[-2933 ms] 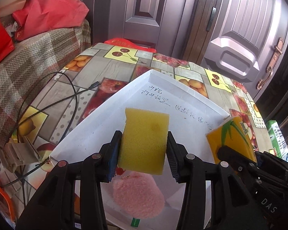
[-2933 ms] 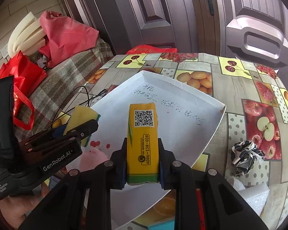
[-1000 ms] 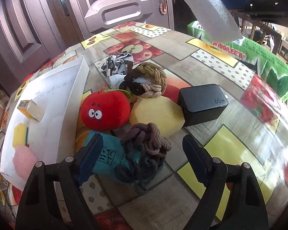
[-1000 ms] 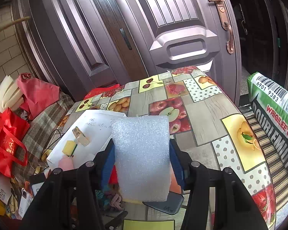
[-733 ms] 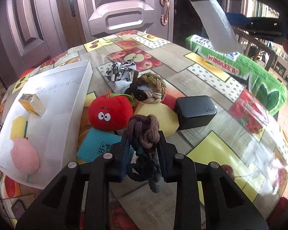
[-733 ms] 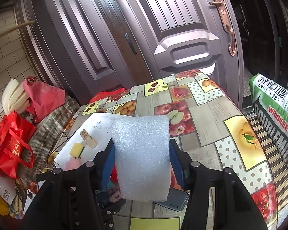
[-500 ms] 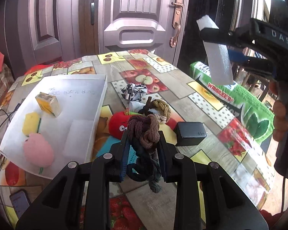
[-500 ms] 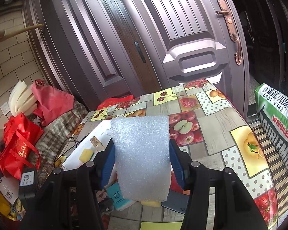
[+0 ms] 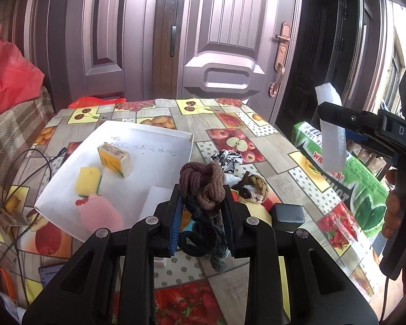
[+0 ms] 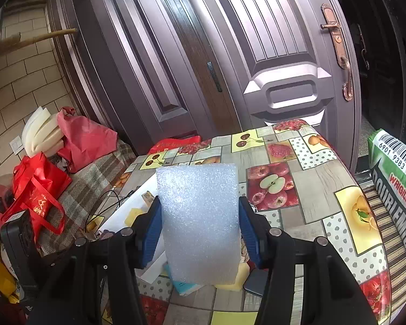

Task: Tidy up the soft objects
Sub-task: 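Grasp the brown rope toy with the left gripper while the right gripper carries the foam block, then drop the rope toy in the tray with the left gripper while the right gripper releases the foam block there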

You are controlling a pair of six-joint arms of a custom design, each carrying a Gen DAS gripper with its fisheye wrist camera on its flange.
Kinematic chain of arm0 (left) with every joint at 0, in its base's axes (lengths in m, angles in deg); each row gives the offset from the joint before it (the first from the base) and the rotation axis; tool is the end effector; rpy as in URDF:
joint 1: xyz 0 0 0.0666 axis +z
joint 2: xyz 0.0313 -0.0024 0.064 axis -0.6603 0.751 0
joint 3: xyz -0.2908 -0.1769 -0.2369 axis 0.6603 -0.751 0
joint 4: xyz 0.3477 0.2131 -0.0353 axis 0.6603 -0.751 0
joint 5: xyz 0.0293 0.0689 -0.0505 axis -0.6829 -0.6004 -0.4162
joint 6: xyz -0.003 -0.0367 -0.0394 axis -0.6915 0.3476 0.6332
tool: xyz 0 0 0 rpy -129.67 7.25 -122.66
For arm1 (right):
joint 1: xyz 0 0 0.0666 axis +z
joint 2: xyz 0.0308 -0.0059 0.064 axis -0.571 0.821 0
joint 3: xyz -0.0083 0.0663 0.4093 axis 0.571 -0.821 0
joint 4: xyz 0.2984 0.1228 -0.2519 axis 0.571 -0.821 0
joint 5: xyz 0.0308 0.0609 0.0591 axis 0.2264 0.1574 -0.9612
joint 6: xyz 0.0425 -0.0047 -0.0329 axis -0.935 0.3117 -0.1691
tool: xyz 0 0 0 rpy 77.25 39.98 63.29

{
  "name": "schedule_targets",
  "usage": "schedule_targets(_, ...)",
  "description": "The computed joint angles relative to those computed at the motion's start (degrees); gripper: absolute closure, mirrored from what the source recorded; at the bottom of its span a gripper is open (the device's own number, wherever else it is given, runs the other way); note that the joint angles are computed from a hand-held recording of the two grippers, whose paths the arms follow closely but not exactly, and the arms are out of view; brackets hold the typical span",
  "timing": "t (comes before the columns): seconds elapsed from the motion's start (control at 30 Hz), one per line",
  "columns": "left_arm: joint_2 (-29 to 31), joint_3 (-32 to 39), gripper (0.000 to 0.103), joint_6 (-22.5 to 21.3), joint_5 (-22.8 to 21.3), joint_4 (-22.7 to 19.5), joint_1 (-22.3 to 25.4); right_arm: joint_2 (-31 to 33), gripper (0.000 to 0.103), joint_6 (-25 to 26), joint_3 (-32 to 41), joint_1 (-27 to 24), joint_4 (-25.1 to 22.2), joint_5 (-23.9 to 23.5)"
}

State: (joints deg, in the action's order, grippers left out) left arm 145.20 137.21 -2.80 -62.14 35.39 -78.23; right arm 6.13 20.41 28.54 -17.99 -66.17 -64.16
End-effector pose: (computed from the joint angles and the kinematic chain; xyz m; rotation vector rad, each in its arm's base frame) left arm 0.5176 -0.3768 0.3589 0.1656 2.2073 -0.2386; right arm 0.5532 0.1747 0.3706 -0.1451 2.0878 0.5682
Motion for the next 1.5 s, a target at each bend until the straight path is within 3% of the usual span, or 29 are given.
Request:
schedule_targets(0.47,-1.5,-2.0,0.077,4.0,-2.2,0.2,2.6,2.4,0.049,2.3,3.3,1.9,-2.8,-1.2)
schedule_targets(0.77,-1.1,0.2,0.077,8.0,-3.5,-1.1,7.3,7.6,0.049,9.0,10.9,4.8,-5.7,-1.5)
schedule_targets(1.07,3.4,3.9,0.076,13.1,-1.7,-6.0,11.7,20.2,0.049,11.0,25.2,8.4,-18.6,-5.8)
schedule_targets(1.23,4.7,4.2,0.074,14.0,-1.8,-7.2,12.2,24.8,0.049,11.3,29.5,10.3,-22.1,-5.3)
schedule_targets(1.33,5.0,4.4,0.053,15.5,-1.9,-7.9,12.8,25.8,0.047,11.0,30.8,10.6,-21.7,-6.0)
schedule_targets(1.37,4.9,4.3,0.03,16.0,-2.6,-7.9,13.0,25.8,0.044,11.3,30.9,10.8,-21.4,-6.2)
schedule_targets(1.4,4.8,4.2,0.008,16.9,-4.2,-8.1,13.0,25.4,0.028,11.2,30.3,10.8,-20.2,-6.0)
schedule_targets(1.43,4.7,4.0,0.0,17.7,-5.5,-8.3,13.0,24.7,0.01,10.8,29.0,10.7,-18.4,-5.8)
schedule_targets(1.5,4.3,3.3,0.0,18.1,-5.6,-8.0,13.2,23.5,0.0,11.0,26.7,10.7,-15.6,-4.5)
